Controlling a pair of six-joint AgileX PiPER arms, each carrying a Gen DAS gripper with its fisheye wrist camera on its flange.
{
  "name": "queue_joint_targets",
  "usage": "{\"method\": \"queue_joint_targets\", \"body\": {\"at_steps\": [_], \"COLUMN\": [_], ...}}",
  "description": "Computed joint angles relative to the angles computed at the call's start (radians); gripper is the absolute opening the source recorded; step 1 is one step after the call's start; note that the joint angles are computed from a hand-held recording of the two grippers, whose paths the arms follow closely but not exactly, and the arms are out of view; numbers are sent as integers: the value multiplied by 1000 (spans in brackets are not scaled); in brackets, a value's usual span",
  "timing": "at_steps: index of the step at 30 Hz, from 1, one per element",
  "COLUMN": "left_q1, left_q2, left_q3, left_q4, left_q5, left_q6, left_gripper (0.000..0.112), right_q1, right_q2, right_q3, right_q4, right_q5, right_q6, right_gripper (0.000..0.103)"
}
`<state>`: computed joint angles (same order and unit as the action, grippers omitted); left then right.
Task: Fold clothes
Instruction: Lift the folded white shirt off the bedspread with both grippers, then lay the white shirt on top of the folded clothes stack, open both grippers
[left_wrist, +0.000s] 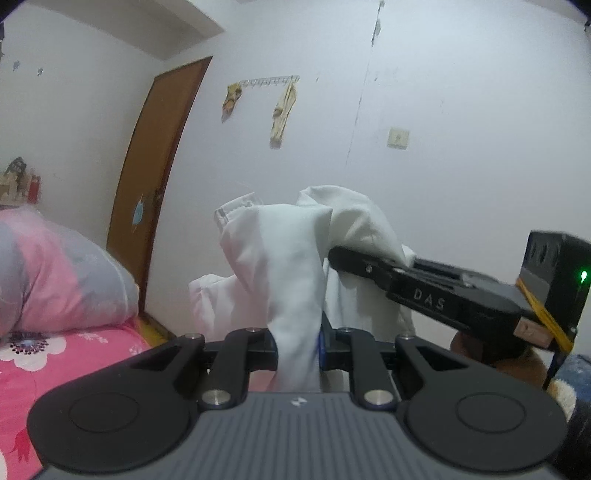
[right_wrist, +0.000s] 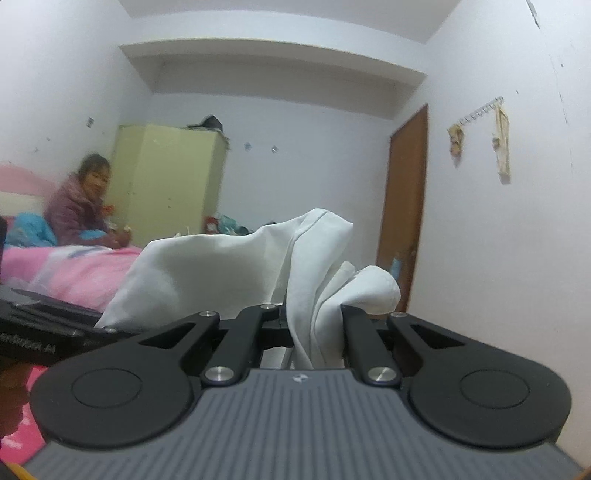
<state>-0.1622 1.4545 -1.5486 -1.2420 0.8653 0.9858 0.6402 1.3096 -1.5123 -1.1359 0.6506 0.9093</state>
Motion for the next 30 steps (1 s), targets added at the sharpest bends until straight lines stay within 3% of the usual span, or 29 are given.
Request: {"method": "queue_joint_targets", "body": {"at_steps": [7, 12, 18, 20, 22, 24, 26, 28, 30], "left_q1": [-72, -34, 27, 41, 43, 54, 70, 88, 103], "left_q2": [197, 316, 427, 478, 492, 498, 505, 491, 480], "left_q3": [-99, -177, -223, -268, -246, -232, -224, -186, -165], "left_q4": [55, 55, 34, 63, 66, 84, 82, 39, 10], "left_q5": [-128, -132, -111, -94, -142, -167, -187, -219, -249], "left_q6": [17, 21, 39, 9, 36, 27, 22, 52, 67], "left_gripper": [18, 17, 20, 36, 53, 65, 77, 81, 81], "right_q1": [-258, -348, -373, -374, -377, -368, -358, -356, -365], "right_q2": [154, 302, 480, 553, 637, 717, 741, 700, 645], "right_q3": [-33, -118, -258, -335, -445, -572, -607, -532, -444], "right_q4": [236, 482, 729, 794, 847, 832, 786, 678, 561], "right_q5": [-252, -363, -400, -345, -253, -133, -99, -171, -240], "right_q6": [-205, -440, -691, -746, -784, -770, -720, -582, -425], "right_gripper": [4, 4, 4, 6, 8, 18, 36, 62, 69]}}
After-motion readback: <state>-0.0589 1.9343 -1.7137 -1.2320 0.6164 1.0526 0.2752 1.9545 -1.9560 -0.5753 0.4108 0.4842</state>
